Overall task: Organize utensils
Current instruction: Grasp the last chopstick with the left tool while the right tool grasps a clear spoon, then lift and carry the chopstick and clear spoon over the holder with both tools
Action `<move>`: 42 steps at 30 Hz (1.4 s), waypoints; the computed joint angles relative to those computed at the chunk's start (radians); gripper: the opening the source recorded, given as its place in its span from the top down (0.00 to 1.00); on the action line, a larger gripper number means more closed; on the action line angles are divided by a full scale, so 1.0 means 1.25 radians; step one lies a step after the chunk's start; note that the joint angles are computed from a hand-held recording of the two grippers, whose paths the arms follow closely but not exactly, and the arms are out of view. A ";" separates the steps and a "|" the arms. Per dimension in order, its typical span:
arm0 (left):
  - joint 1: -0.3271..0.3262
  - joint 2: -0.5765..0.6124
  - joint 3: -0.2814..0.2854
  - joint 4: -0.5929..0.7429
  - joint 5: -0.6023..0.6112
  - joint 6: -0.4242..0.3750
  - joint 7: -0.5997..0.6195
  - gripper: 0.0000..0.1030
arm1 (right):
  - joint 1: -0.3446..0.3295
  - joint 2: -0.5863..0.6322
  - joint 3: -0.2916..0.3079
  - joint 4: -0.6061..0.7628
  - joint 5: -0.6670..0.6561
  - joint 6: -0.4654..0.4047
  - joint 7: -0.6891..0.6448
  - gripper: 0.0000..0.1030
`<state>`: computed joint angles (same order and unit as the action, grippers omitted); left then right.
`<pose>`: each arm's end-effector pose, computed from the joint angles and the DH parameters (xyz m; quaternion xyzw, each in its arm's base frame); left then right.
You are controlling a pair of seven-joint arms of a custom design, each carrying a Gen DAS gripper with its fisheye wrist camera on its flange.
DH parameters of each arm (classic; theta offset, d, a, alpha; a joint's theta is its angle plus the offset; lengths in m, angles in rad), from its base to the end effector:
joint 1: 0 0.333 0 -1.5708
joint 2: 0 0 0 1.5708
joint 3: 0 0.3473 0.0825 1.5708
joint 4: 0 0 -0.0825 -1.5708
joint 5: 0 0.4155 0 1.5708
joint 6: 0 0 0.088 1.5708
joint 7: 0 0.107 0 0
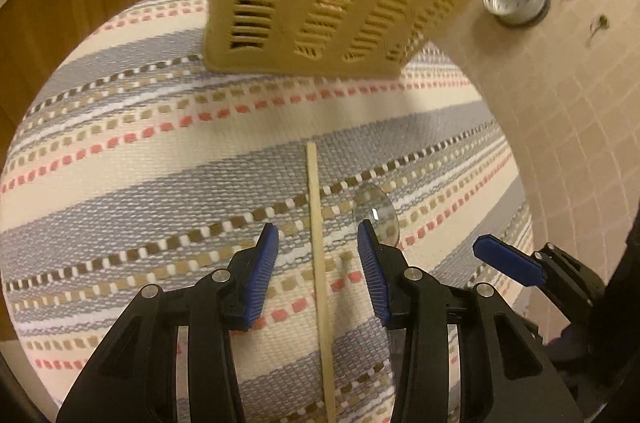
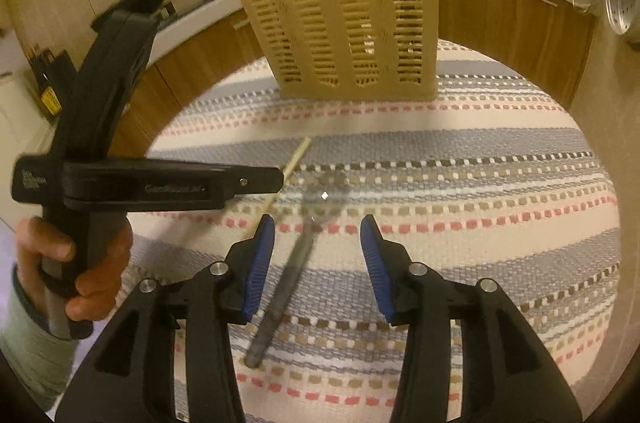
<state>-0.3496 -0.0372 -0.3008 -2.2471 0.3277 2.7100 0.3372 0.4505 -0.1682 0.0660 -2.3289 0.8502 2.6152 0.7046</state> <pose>0.4539 -0.3610 0.4472 -0.7807 0.5656 -0.2565 0.0688 0.4741 0.2510 0.4628 -0.8569 0.3822 -0.0106 0.3457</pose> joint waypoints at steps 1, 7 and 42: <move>-0.001 0.007 -0.002 0.012 0.004 -0.015 0.004 0.64 | -0.002 0.000 0.002 -0.001 -0.011 -0.002 0.009 0.60; -0.021 0.053 0.001 0.096 0.039 -0.136 0.024 0.72 | -0.021 0.014 0.015 0.001 -0.146 -0.022 0.138 0.60; 0.012 0.014 0.000 0.020 -0.081 -0.012 0.098 0.88 | -0.028 0.132 0.053 0.137 -0.522 -0.097 0.512 0.89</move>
